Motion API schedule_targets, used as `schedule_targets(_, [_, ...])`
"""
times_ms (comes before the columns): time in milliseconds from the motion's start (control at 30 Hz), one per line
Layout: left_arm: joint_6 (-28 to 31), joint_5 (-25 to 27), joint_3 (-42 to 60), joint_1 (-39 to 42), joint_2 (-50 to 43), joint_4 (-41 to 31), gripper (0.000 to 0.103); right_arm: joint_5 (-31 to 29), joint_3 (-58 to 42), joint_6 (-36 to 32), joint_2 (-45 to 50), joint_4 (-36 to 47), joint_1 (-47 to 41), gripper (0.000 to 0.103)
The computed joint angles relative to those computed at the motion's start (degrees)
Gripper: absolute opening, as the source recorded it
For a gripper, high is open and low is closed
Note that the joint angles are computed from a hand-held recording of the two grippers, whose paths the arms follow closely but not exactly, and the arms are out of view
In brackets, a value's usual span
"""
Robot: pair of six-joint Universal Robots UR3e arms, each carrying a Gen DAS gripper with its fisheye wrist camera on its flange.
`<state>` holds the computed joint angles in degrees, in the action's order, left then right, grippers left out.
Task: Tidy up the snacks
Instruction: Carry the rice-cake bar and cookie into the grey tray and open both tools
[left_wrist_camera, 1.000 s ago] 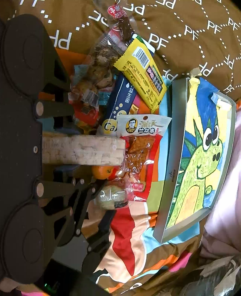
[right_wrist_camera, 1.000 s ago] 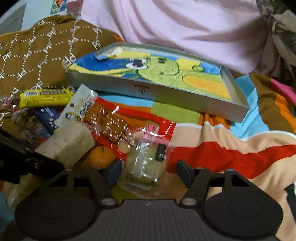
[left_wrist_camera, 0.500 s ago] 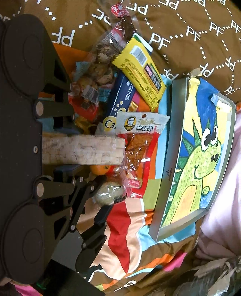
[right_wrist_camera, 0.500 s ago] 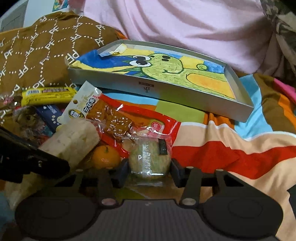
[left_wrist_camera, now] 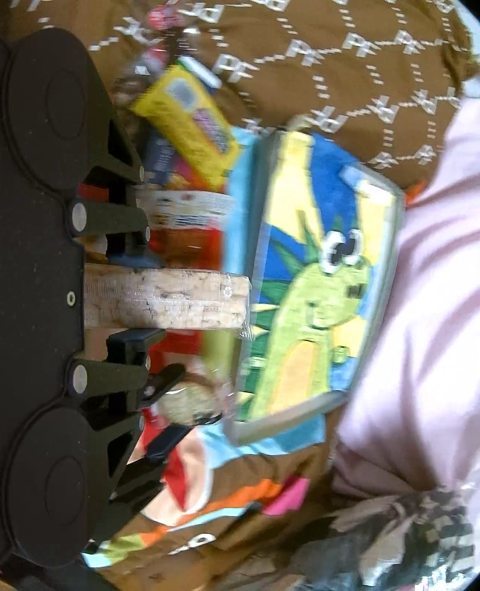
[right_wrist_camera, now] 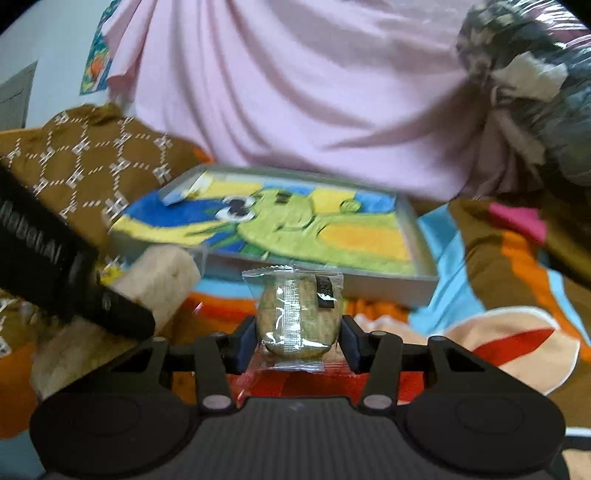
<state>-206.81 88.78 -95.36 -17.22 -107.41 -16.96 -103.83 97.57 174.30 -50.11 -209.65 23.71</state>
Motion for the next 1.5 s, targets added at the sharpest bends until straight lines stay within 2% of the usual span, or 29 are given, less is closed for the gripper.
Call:
schedule_targets(233, [-0.05, 8.29, 19.67, -2.09, -10.94, -0.55, 0.035, -1.72, -9.32, -0.27, 5.67, -8.31, -2.59, 0.052])
schedule_targets(433, [-1.67, 13.87, 42.79, -3.22, -25.68, -3.33, 0.035, -1.45, -18.75, 1.11, 10.74, -5.91, -5.17, 0.053])
schedule_targets(700, [-4.2, 16.03, 66.27, -2.71, -41.19, -12.86, 0.035, 2.24, -24.47, 0.9, 14.87, -4.75, -7.29, 0.053])
schedule_targets(1067, [-6.21, 16.98, 84.23, -1.92, -51.87, -24.62, 0.035, 4.01, -29.11, -1.22, 17.07, 1.5, -7.07, 0.053])
schedule_targets(1333, [-5.42, 16.57, 86.73, -1.74, -53.68, -25.99, 0.035, 4.28, -29.52, 0.91, 17.4, 4.41, -7.26, 0.053])
schedule_targets(1500, [-5.44, 16.89, 92.35, -1.74, -56.5, -30.06, 0.035, 4.68, -29.38, 1.01, 17.21, 4.77, -7.17, 0.053])
